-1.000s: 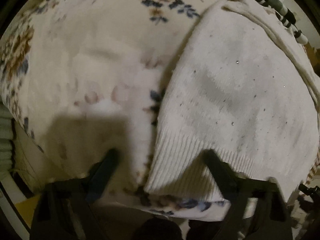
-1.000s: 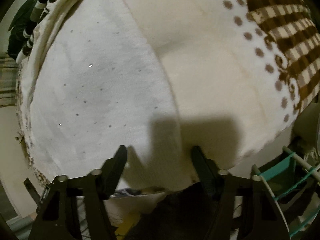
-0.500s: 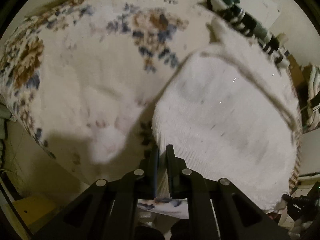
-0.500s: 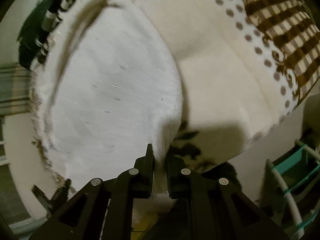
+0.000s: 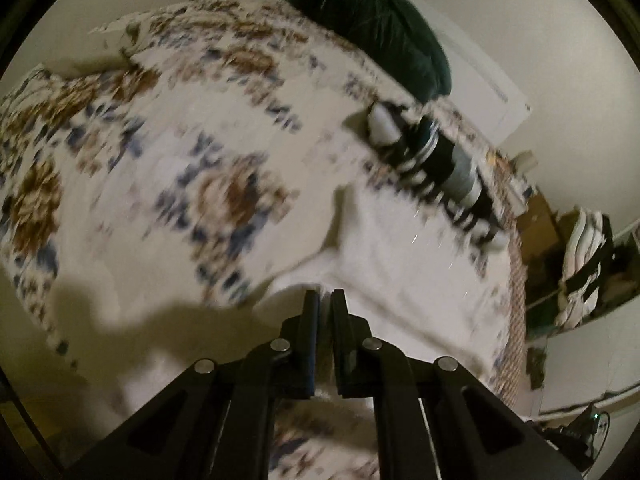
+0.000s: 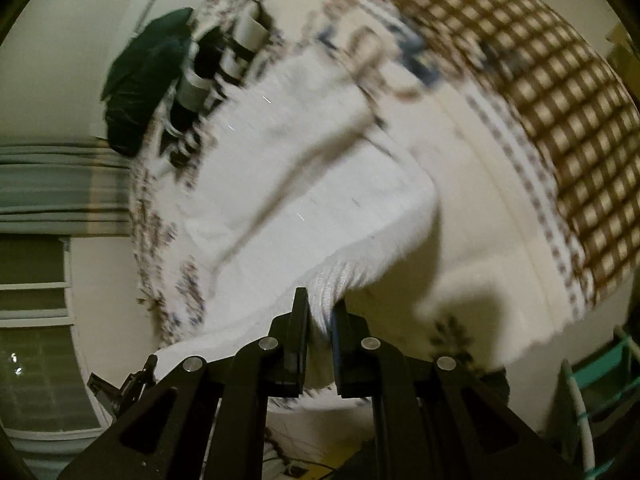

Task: Fold small clothes

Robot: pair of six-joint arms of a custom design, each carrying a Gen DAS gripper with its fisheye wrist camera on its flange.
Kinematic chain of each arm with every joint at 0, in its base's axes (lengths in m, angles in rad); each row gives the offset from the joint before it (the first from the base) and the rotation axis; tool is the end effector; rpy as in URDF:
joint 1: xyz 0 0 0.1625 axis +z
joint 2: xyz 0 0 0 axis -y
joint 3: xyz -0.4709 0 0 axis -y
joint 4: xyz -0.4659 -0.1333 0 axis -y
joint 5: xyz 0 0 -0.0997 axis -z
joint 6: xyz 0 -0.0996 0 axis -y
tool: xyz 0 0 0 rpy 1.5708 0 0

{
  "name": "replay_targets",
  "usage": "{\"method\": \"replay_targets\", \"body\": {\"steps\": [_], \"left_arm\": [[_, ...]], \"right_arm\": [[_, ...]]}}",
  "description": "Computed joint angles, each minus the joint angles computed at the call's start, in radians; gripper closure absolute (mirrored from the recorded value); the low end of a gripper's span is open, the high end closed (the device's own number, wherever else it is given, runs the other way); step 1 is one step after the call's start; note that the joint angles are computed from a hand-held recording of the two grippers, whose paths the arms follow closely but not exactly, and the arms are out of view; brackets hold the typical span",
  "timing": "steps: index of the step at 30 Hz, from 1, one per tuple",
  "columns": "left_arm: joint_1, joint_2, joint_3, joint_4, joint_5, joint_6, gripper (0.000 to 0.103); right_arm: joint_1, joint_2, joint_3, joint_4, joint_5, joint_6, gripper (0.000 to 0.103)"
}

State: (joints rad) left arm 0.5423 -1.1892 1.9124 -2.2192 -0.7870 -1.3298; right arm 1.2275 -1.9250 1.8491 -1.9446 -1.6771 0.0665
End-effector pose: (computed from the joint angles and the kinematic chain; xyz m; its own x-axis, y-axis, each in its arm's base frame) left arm -0.4249 -0.4938 0.2134 -0.9059 -0.3485 -0.2406 -0.1072 0.7384 -0.6658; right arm -0.0305 -0.4501 0.5936 -0.8986 0.4336 0.0665 0.3636 0.8210 -0.4401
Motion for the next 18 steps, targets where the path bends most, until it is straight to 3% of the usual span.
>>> {"method": "replay_targets", "body": {"steps": [8, 14, 18], "left_arm": [[0.141, 0.226, -0.266, -0.125, 0.068, 0.250, 0.100], [0.258, 0.406, -0.508, -0.083, 0.069, 0.366, 0.100], [0.328, 0.537, -0.679, 0.025, 0.048, 0.377, 0.100]], "right_arm": [[0.101, 0.294, -0.275, -0.069, -0.056, 0.001, 0.093], [0.110, 0.550, -0.530, -0.079, -0.098, 0.018, 0.093], [0.099, 0.708, -0.690, -0.054, -0.139, 0.041, 0.093]]}}
